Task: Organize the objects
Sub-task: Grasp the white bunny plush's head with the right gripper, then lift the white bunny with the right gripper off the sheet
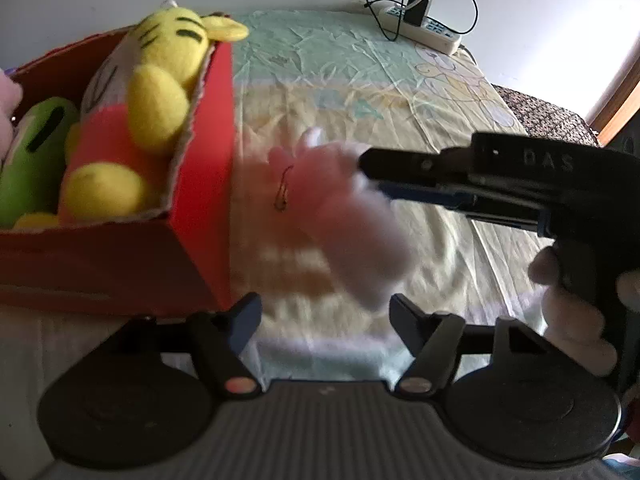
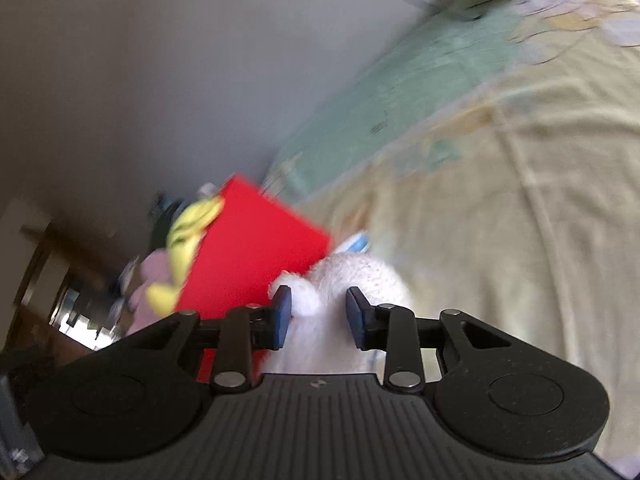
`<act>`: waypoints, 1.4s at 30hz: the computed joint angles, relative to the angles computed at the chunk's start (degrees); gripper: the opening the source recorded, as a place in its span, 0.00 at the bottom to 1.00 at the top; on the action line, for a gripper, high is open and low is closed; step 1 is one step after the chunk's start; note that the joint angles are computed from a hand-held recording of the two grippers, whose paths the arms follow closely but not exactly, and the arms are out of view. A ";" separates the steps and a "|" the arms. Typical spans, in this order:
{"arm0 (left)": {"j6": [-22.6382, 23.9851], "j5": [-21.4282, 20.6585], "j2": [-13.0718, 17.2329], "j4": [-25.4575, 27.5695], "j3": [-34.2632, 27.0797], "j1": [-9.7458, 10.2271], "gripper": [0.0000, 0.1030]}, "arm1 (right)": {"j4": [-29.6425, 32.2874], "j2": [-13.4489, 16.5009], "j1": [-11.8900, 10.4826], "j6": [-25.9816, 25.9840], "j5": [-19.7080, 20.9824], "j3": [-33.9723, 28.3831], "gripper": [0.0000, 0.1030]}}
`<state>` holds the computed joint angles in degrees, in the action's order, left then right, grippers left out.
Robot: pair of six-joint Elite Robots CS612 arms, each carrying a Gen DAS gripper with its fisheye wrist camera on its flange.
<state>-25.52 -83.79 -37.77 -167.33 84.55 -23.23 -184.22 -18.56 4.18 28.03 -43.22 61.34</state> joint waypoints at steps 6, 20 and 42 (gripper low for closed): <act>3.48 -0.97 0.79 -0.96 -1.38 -0.67 0.76 | -2.71 2.26 -1.27 8.39 7.72 -2.42 0.37; 7.37 1.96 4.75 6.18 -9.16 -0.75 0.65 | 2.32 5.66 -1.24 14.46 6.84 -7.15 0.48; 8.03 -12.34 2.21 2.42 -1.35 0.48 0.64 | 12.29 -4.83 -0.42 -17.23 6.59 8.01 0.45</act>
